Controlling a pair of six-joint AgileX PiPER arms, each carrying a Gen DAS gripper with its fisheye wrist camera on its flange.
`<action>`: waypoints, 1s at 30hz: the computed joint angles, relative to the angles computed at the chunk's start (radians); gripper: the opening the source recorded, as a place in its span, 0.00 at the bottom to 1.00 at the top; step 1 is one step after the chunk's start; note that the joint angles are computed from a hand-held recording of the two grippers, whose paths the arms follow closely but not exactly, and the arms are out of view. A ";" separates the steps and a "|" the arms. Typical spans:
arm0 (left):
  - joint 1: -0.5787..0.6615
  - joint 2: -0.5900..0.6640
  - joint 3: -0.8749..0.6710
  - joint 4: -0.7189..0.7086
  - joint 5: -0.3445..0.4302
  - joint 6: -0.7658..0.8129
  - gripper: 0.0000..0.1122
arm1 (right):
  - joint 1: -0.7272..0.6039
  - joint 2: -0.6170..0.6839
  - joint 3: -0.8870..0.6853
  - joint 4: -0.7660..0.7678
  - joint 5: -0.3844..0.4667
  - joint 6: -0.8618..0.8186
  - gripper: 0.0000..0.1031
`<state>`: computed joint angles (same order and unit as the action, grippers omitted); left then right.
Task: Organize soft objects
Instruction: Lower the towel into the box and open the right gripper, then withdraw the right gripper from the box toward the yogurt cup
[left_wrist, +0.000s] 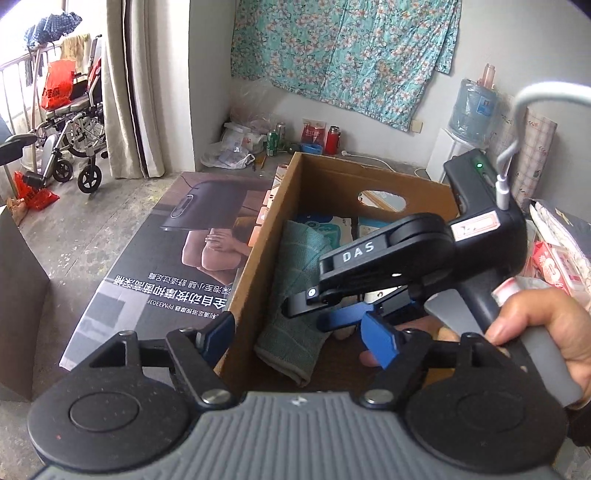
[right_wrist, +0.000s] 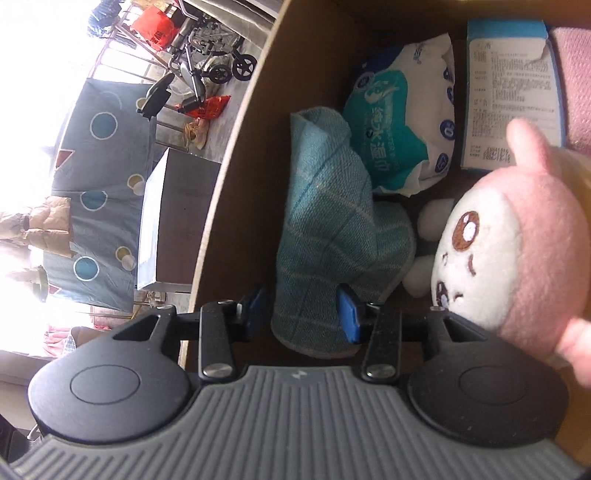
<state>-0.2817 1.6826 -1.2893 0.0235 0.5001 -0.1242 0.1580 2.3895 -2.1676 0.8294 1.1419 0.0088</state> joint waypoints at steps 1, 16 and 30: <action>0.001 -0.008 0.008 -0.005 -0.008 0.009 0.70 | -0.007 -0.018 0.010 -0.001 -0.004 -0.008 0.44; -0.150 -0.141 0.177 0.044 -0.166 -0.063 0.80 | -0.176 -0.720 0.877 0.056 -0.417 -0.505 0.78; -0.520 -0.106 0.266 0.323 -0.347 -0.423 0.80 | -0.869 -1.293 1.494 0.112 -0.395 -1.008 0.79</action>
<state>-0.8021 1.5761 -1.0235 0.3468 0.1526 -0.5474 -0.7112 1.0960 -0.6732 0.9410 0.7468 -0.9988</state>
